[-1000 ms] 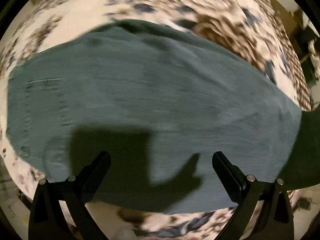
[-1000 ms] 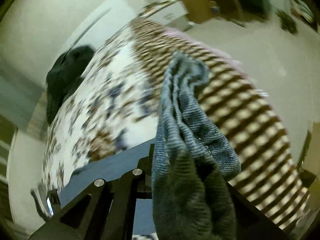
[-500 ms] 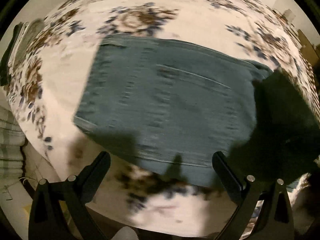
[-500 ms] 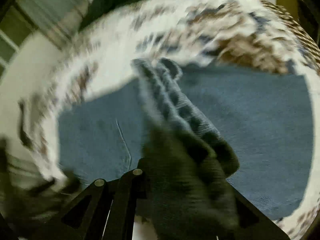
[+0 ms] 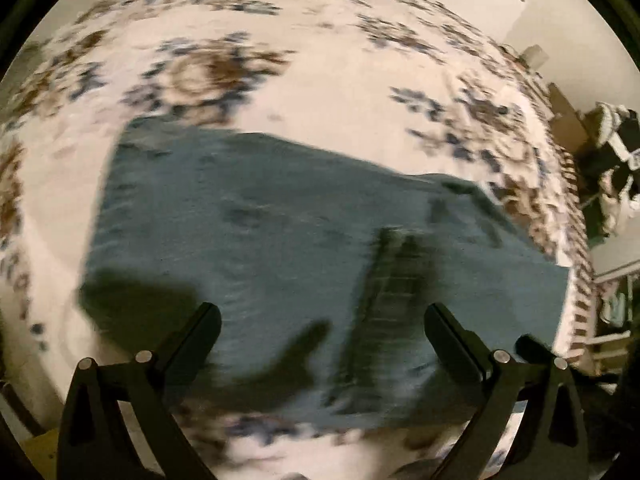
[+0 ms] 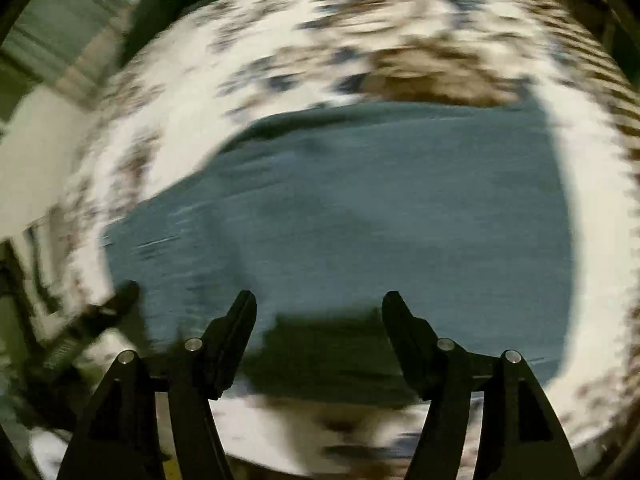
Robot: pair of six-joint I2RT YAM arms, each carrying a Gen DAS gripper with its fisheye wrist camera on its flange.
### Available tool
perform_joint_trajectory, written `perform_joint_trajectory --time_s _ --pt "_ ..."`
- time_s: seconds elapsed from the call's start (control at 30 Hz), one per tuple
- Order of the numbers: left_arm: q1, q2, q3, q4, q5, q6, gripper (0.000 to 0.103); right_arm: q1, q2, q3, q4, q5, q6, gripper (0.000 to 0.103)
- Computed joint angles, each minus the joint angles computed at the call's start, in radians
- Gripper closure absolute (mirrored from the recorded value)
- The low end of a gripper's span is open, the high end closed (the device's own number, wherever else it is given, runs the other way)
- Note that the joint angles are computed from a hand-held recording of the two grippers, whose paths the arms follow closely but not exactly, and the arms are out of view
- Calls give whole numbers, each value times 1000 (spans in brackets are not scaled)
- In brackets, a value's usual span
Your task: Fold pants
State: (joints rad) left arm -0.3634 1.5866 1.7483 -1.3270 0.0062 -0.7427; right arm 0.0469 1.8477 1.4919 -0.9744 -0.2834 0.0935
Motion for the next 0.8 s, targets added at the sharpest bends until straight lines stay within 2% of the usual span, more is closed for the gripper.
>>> perform_joint_trajectory --time_s 0.07,0.17,0.2,0.23,0.27,0.3,0.37,0.43,0.57,0.63,0.7,0.73,0.77,0.8 --pt "-13 61 21 59 71 -5 0 -58 26 20 -26 65 -36 35" --pt "-31 125 5 114 93 17 1 -150 79 80 -64 75 -67 35" --pt "-34 137 -9 135 102 24 5 -168 79 77 -60 83 -72 35" --pt "-35 141 -25 152 108 33 23 -188 80 77 -59 77 -80 35" --pt "-38 139 -38 164 106 45 65 -209 81 79 -61 81 -88 35" --pt "-44 134 -47 172 95 67 78 -215 80 73 -55 91 -85 35" --pt "-34 93 -81 207 124 109 90 -239 78 69 -59 83 -92 35" --pt "-21 54 -93 202 126 132 95 -249 82 61 -51 95 -90 35" --pt "31 22 -131 185 118 147 95 -264 86 31 -55 90 -108 35" --pt "62 10 -146 191 126 120 94 -242 91 25 -53 131 -124 35" --pt "82 13 -118 154 153 76 91 -212 95 25 -47 171 -126 35" --pt "81 4 -117 152 164 55 78 -194 98 29 -47 188 -125 35" --pt "75 -8 -117 151 185 36 59 -180 100 32 -48 199 -125 35" --pt "66 -17 -122 154 190 24 50 -161 103 36 -51 208 -125 35"
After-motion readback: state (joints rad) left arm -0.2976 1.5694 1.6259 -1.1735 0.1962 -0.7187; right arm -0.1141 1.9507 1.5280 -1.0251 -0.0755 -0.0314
